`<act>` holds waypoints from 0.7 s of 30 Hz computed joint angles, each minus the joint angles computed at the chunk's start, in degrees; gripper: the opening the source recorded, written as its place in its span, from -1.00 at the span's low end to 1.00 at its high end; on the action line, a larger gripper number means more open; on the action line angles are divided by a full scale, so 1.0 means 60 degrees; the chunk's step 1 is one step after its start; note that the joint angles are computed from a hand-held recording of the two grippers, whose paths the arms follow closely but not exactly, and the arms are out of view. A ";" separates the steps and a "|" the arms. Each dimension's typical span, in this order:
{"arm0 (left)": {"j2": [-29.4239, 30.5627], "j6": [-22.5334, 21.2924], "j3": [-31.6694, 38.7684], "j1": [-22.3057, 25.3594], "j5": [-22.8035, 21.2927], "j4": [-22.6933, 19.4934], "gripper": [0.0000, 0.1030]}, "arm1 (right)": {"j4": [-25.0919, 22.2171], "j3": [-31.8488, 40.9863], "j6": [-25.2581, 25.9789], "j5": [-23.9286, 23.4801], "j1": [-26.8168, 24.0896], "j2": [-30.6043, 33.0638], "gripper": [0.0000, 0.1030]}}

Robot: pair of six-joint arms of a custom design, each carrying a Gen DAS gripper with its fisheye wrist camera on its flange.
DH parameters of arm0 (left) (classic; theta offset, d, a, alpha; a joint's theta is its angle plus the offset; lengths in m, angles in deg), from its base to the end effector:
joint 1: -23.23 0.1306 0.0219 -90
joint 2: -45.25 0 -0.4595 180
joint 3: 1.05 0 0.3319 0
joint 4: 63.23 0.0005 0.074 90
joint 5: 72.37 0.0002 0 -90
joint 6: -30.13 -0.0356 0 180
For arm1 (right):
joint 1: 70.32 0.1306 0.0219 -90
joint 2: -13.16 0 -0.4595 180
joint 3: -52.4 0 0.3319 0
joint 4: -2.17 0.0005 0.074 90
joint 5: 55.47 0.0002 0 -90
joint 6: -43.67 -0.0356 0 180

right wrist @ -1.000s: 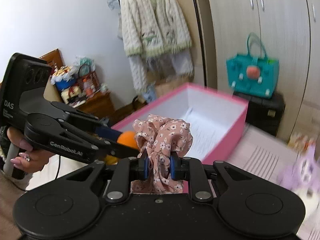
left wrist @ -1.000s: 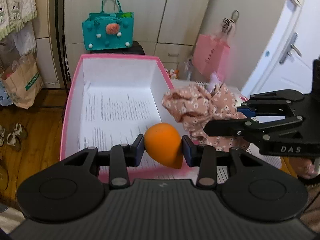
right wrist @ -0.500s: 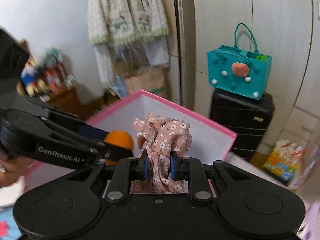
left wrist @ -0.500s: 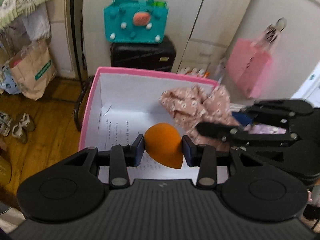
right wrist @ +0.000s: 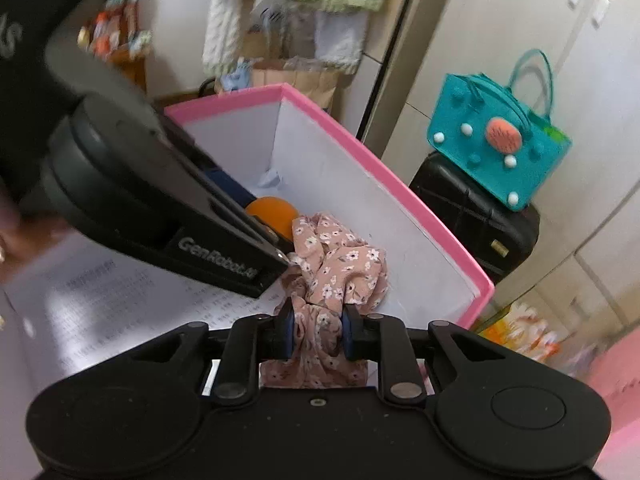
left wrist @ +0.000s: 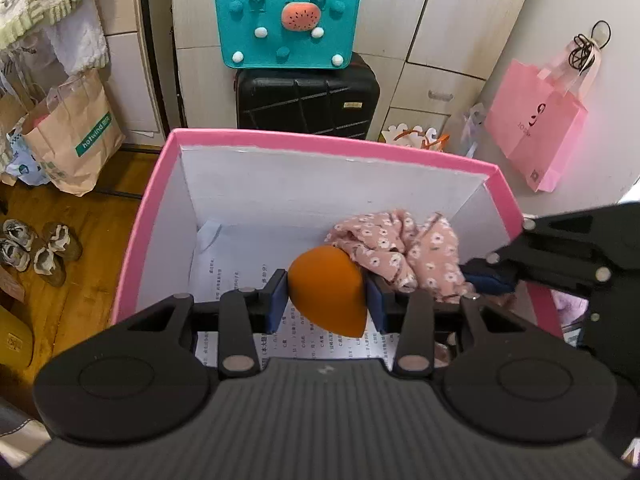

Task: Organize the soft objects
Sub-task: 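Open both tools to drop the sponge and scrunchie into the box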

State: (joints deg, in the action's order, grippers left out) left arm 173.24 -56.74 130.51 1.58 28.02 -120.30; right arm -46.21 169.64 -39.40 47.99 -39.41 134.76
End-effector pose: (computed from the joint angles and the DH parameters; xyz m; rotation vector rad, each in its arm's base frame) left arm 0.6487 -0.2649 0.4257 0.4816 2.4829 -0.4034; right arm 0.5701 0.3311 0.4102 -0.7043 2.3562 -0.1116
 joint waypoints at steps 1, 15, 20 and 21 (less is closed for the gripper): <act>0.0049 -0.0017 0.0075 0.0015 0.0021 -0.0055 -0.22 | -0.0154 0.0133 -0.0061 -0.0169 -0.0043 0.0052 -0.52; 0.0299 0.0331 0.0444 0.0134 0.0128 -0.0221 0.01 | -0.0074 0.0254 0.0365 -0.0084 -0.0046 -0.0030 0.05; -0.0047 0.0135 0.0097 0.0217 0.0545 -0.0132 0.01 | 0.0516 -0.0643 -0.0213 0.0068 0.0109 -0.0798 0.05; -0.0222 0.0043 -0.0109 0.0240 0.0641 -0.0060 0.01 | 0.0663 -0.0851 -0.0307 0.0105 0.0145 -0.0979 0.05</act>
State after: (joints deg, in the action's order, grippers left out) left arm 171.91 -56.48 129.86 3.03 31.86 -120.66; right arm -42.23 164.53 -41.24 48.62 -38.54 128.89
